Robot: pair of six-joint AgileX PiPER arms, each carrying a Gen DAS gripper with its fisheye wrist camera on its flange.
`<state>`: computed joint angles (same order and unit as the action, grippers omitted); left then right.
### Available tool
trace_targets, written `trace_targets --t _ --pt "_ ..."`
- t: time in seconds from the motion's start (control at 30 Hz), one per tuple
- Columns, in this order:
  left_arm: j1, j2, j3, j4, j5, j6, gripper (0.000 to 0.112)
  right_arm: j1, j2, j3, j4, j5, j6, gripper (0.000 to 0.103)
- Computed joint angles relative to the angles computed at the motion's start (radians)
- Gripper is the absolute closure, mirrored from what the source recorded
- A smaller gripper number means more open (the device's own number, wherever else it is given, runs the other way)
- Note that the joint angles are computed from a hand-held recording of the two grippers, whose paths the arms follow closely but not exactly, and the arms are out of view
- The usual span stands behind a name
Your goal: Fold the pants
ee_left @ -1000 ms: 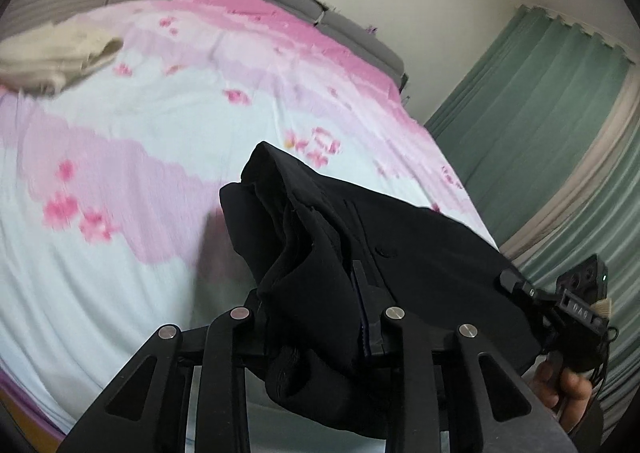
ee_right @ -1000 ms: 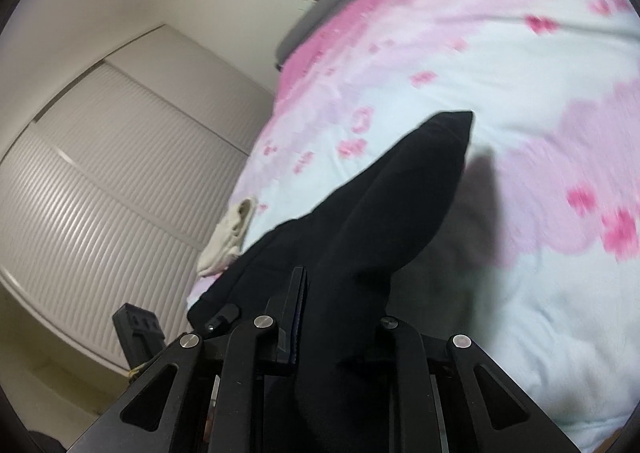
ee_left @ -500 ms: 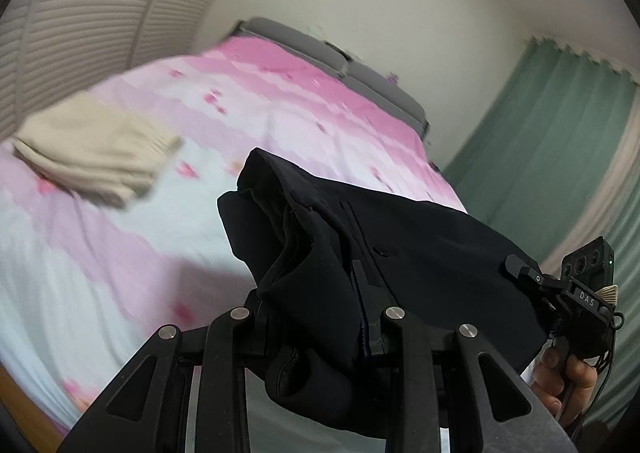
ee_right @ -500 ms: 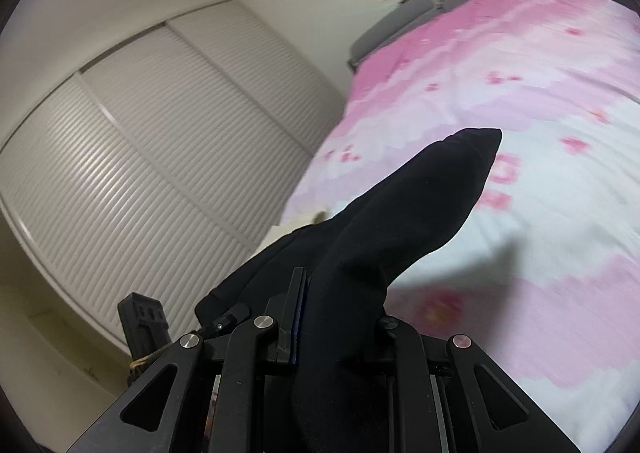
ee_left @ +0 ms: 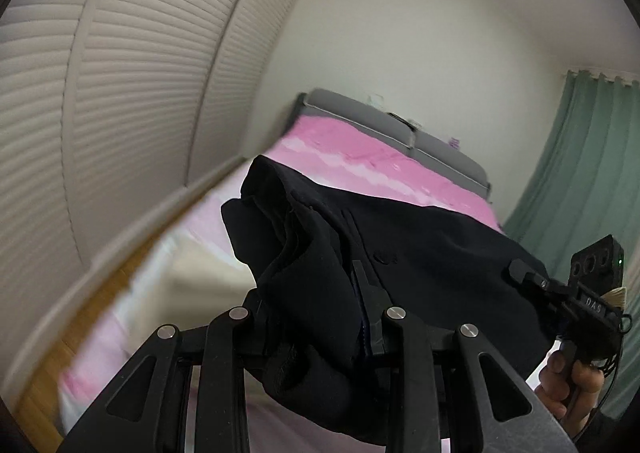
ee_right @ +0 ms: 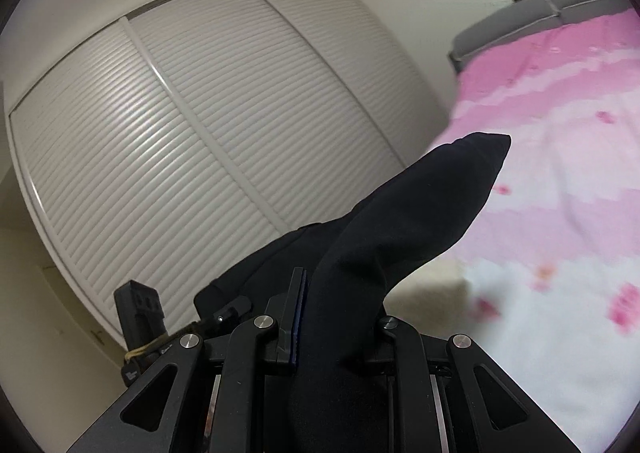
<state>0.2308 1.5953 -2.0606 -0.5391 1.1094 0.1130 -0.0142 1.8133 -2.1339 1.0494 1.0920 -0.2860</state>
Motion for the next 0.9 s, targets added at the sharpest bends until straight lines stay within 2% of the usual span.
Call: trace_targets --t 0.03,0.13,0.2,0.27,0.3,0.37,0.43,0.47,0.5,0.6,0.63,0.67,0.7,0.77,0.8,0.83,0.9 --pt "0.032 0.033 -0.021 -0.021 -0.007 0.038 0.082 0.044 0.061 -0.05 -0.01 -0.042 0.011 0.083" --pt "0.117 0.102 0.092 -0.137 -0.141 0.255 0.081 0.138 0.221 -0.137 -0.016 -0.145 0.013 0.083" --pt "0.139 0.155 0.189 -0.176 -0.197 0.329 0.081 0.179 0.283 -0.101 -0.018 -0.2 0.001 0.083" --pt "0.14 0.203 0.261 -0.167 -0.224 0.352 0.081 0.204 0.328 -0.036 -0.047 -0.237 -0.001 0.083" --pt "0.128 0.22 0.333 -0.144 -0.267 0.365 0.08 0.217 0.355 -0.026 -0.1 -0.245 0.027 0.083" --pt "0.121 0.177 0.494 -0.218 -0.391 0.478 0.072 0.234 0.36 0.055 -0.13 -0.279 0.008 0.083" --pt "0.15 0.141 0.603 -0.392 -0.433 0.622 0.066 0.219 0.324 0.199 -0.03 -0.332 -0.145 0.082" --pt "0.152 0.123 0.638 -0.429 -0.444 0.659 0.062 0.217 0.305 0.244 0.006 -0.346 -0.189 0.082" --pt "0.143 0.109 0.663 -0.426 -0.475 0.676 0.061 0.207 0.302 0.264 0.035 -0.342 -0.217 0.081" --pt "0.147 0.096 0.66 -0.354 -0.496 0.64 0.053 0.211 0.298 0.261 0.003 -0.345 -0.201 0.075" --pt "0.145 0.081 0.674 -0.341 -0.502 0.63 0.046 0.217 0.315 0.219 -0.047 -0.338 -0.169 0.073" --pt "0.14 0.074 0.674 -0.306 -0.518 0.593 0.033 0.216 0.313 0.194 -0.087 -0.323 -0.138 0.072" --pt "0.142 0.07 0.672 -0.255 -0.541 0.545 0.027 0.23 0.294 0.208 -0.124 -0.332 -0.12 0.07" --pt "0.139 0.055 0.697 -0.227 -0.576 0.52 0.022 0.247 0.252 0.247 -0.243 -0.38 -0.068 0.054" --pt "0.149 0.043 0.713 -0.237 -0.57 0.534 0.022 0.259 0.234 0.265 -0.333 -0.414 -0.017 0.037" --pt "0.151 0.032 0.727 -0.231 -0.571 0.535 0.022 0.269 0.203 0.306 -0.396 -0.447 0.006 0.029" --pt "0.134 -0.015 0.767 -0.173 -0.59 0.492 0.022 0.28 0.168 0.352 -0.461 -0.462 0.011 0.027"
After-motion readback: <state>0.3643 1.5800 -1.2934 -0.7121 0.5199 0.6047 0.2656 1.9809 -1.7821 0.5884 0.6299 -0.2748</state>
